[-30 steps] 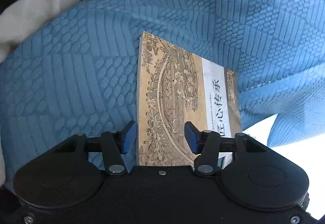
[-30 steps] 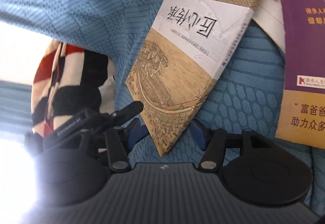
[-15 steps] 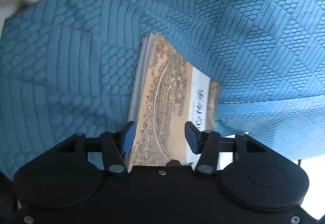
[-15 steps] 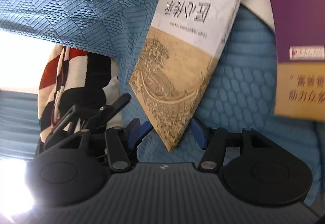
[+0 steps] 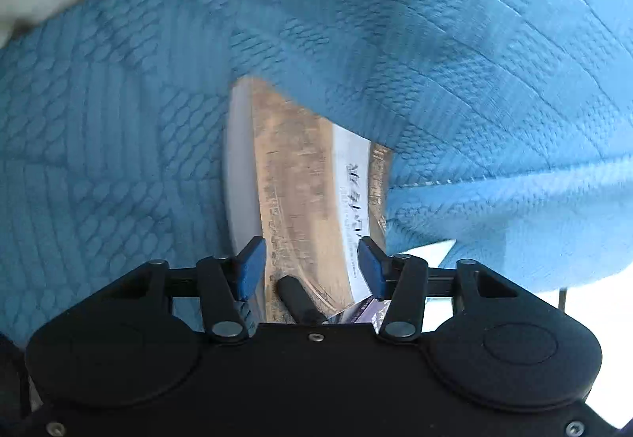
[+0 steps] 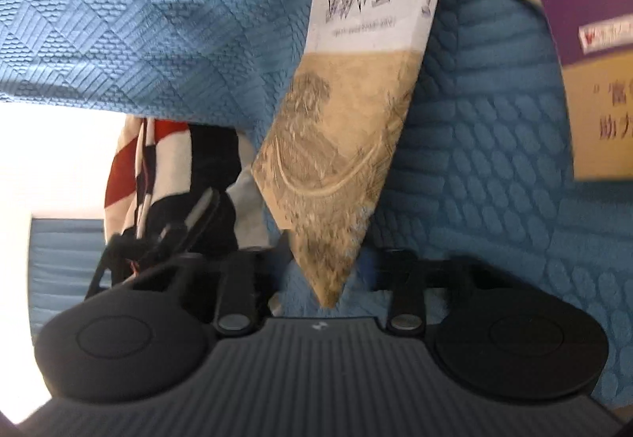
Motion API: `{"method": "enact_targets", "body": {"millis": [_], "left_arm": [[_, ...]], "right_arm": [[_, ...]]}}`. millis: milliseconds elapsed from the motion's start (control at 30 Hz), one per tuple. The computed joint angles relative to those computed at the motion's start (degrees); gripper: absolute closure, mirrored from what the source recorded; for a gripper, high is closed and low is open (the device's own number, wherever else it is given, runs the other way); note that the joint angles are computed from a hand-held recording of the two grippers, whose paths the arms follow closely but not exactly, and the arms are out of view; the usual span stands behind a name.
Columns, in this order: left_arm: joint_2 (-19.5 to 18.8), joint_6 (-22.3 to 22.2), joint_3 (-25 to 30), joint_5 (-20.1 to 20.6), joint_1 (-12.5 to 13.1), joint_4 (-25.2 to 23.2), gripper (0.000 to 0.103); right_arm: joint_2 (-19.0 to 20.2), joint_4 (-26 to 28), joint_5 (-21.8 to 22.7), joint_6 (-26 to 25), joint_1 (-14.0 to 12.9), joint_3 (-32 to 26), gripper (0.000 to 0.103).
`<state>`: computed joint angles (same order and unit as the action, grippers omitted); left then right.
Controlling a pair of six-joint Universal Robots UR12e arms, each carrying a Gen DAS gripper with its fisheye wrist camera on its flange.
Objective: Organize objects
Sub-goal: 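Close the left gripper on the tan book edge and lift it, then turn the held tan book with the left gripper, tilting it on edge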
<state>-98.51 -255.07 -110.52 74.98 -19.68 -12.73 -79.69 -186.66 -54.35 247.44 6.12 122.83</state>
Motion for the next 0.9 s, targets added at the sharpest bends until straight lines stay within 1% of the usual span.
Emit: {"method": "enact_targets", "body": {"millis": [33, 67, 100, 167, 233, 300, 367, 467, 533, 567, 633, 800, 900], "left_arm": [[-0.01, 0.98, 0.48, 0.24, -0.11, -1.20, 0.053], [-0.03, 1.61, 0.67, 0.53, -0.23, -1.40, 0.051], [-0.12, 2.16, 0.72, 0.59, -0.29, -0.88, 0.049], [-0.30, 2.62, 0.64, 0.04, -0.20, 0.64, 0.046], [-0.46, 2.67, 0.44, -0.55, -0.02, 2.40, 0.041], [-0.45, 2.05, 0.31, -0.71, 0.16, 2.82, 0.022], [-0.11, 1.20, -0.12, 0.30, 0.26, 3.04, 0.022], [0.15, -0.01, -0.64, 1.41, 0.64, 3.35, 0.022], [0.15, -1.08, -1.02, 1.27, 0.98, 4.04, 0.022], [0.16, -1.64, -1.16, 1.12, 1.15, 4.09, 0.021], [0.15, -2.29, -1.33, 1.15, 1.33, 3.93, 0.021], [-0.25, -2.02, -1.07, -0.87, 1.65, 1.08, 0.021], [-1.22, -3.01, -1.00, -2.62, 1.56, 1.96, 0.021]], "right_arm": [[-0.15, 0.77, -0.35, -0.39, 0.01, -0.14, 0.081], [-0.25, 0.57, -0.53, -0.16, -0.01, -0.09, 0.086], [-0.35, -0.15, -0.65, -0.18, -0.05, 0.01, 0.087], [-0.69, -0.52, -0.91, -1.74, -0.11, -0.24, 0.086], [-1.02, -0.63, -0.80, -1.97, -0.37, -0.40, 0.086], [-1.39, -0.61, -0.36, -1.47, -0.80, -0.21, 0.086], [-2.02, 0.29, -0.65, -1.70, -0.94, -0.09, 0.086], [-2.88, 0.11, -0.75, -1.11, -1.43, 0.57, 0.086], [-3.41, 0.25, -0.96, -1.36, -1.77, 0.85, 0.086], [-4.03, 1.32, -1.61, -2.32, -1.85, 0.92, 0.086], [-4.84, 0.97, -2.09, -2.32, -2.24, 1.66, 0.086], [-6.79, -0.04, -2.20, -1.46, -3.78, 3.41, 0.086], [-7.68, -1.44, -1.33, -0.59, -5.06, 4.39, 0.086]]}}
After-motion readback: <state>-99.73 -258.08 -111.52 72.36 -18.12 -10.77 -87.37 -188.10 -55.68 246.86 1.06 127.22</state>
